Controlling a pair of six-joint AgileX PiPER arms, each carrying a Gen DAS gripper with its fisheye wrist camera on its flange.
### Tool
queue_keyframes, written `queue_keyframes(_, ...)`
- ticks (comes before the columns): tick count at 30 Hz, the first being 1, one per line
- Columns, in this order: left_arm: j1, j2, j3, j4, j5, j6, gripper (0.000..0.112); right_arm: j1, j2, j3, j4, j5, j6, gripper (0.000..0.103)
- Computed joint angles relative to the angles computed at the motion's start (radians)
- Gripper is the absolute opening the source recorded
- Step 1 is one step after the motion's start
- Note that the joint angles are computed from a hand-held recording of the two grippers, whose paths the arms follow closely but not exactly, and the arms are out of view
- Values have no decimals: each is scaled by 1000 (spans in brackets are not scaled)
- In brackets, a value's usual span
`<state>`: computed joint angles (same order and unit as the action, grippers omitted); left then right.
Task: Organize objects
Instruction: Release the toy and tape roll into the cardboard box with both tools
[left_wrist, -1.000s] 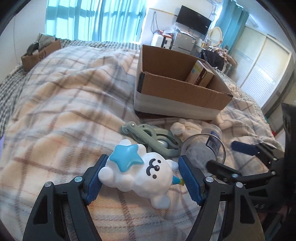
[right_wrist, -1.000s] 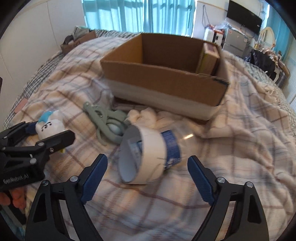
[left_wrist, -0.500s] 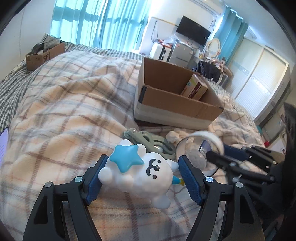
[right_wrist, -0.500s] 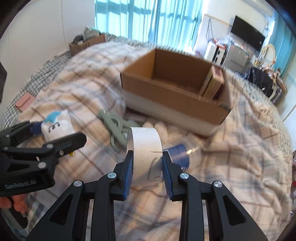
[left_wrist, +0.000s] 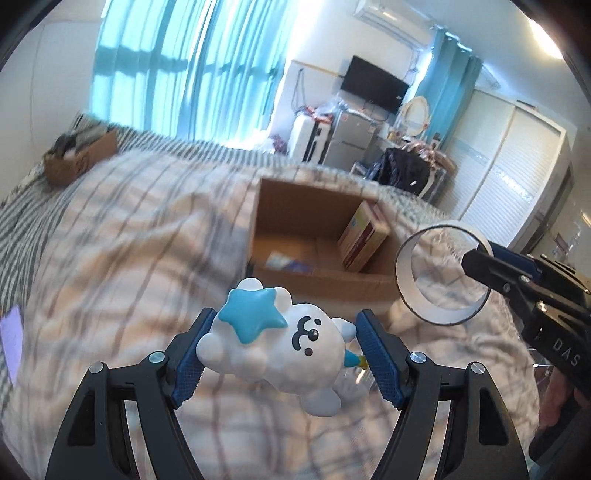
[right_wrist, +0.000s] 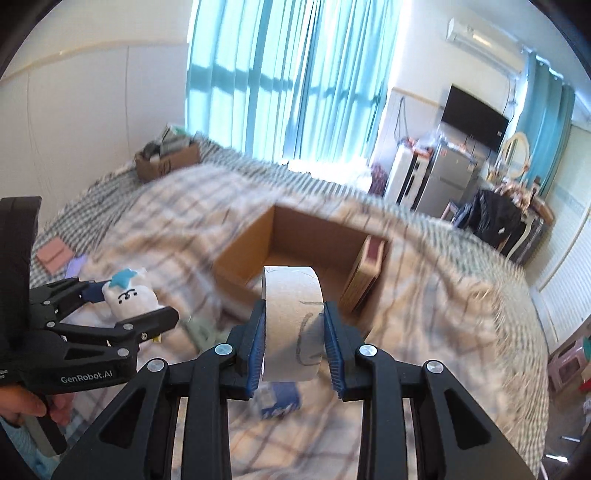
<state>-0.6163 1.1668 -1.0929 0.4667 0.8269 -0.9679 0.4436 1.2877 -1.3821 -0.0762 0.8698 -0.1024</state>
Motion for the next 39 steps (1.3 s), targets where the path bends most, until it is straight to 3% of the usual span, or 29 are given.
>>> queue_keyframes(11,180,359,-438,-135,-40,319,78,-159,286,-435,142,46,-144,29)
queue_keyframes(16,232,534,-565,-143,-41,355,78,-201,469,-630,240,92,-196,29)
queue_keyframes(19,253,582,-543,-176,-88,378,78,-216,570,-704,269,116,-215,29)
queue_keyframes(27,259,637,-484,-231,-164,458,78,-218,680,-702,269,104,-226,29)
queue_keyframes(33,245,629,-478,-244,-139,469,80,-236,640,-631,280,57,-216,29)
queue_keyframes(35,234,601,-470,-214,-121,426,89,-247,613,-613,286,54,-215,36)
queue_keyframes(37,223,566,-464,-185,-98,381,100,-250,569,-586,280,47,-201,61)
queue_keyframes(39,211,524,-465,-170,-68,359,101,-256,519,-569,285,54,-199,64)
